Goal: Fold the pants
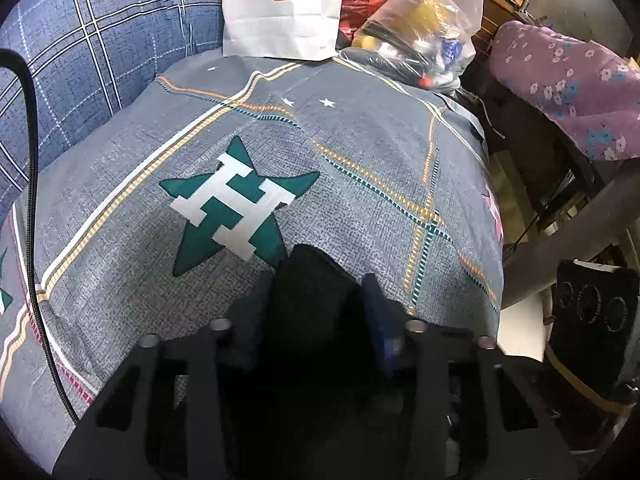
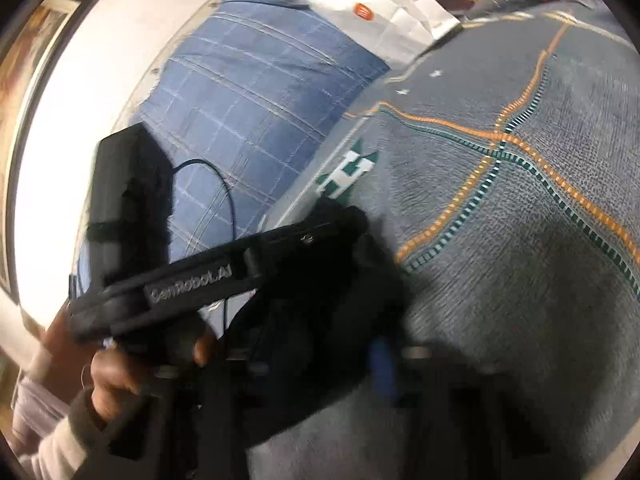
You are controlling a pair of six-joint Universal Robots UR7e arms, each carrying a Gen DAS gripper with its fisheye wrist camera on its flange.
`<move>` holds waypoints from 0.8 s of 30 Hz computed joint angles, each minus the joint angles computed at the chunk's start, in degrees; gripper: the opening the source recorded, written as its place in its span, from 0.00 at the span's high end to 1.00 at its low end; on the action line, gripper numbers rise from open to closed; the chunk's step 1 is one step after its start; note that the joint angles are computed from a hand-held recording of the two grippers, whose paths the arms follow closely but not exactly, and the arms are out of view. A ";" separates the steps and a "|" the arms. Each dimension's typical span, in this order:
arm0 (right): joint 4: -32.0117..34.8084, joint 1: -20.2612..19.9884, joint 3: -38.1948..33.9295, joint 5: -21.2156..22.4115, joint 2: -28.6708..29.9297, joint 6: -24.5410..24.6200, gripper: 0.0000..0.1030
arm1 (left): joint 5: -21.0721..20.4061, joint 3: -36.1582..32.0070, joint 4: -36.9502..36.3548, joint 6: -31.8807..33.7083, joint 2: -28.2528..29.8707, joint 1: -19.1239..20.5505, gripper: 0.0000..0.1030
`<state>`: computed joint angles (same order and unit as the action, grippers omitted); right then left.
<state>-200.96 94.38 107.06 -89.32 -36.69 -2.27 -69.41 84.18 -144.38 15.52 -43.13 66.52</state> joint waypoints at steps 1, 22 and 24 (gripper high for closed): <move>-0.22 -0.01 -0.05 0.59 0.04 0.38 0.89 | -0.30 -0.10 0.30 -0.39 -0.08 0.08 0.74; 16.16 18.46 -6.87 -4.51 9.36 -24.53 0.86 | 3.31 28.85 -10.97 -14.81 -38.17 4.31 0.46; 23.45 18.68 -8.96 -6.31 10.57 -22.81 0.75 | 3.25 31.14 -10.85 -16.94 -40.00 5.56 0.46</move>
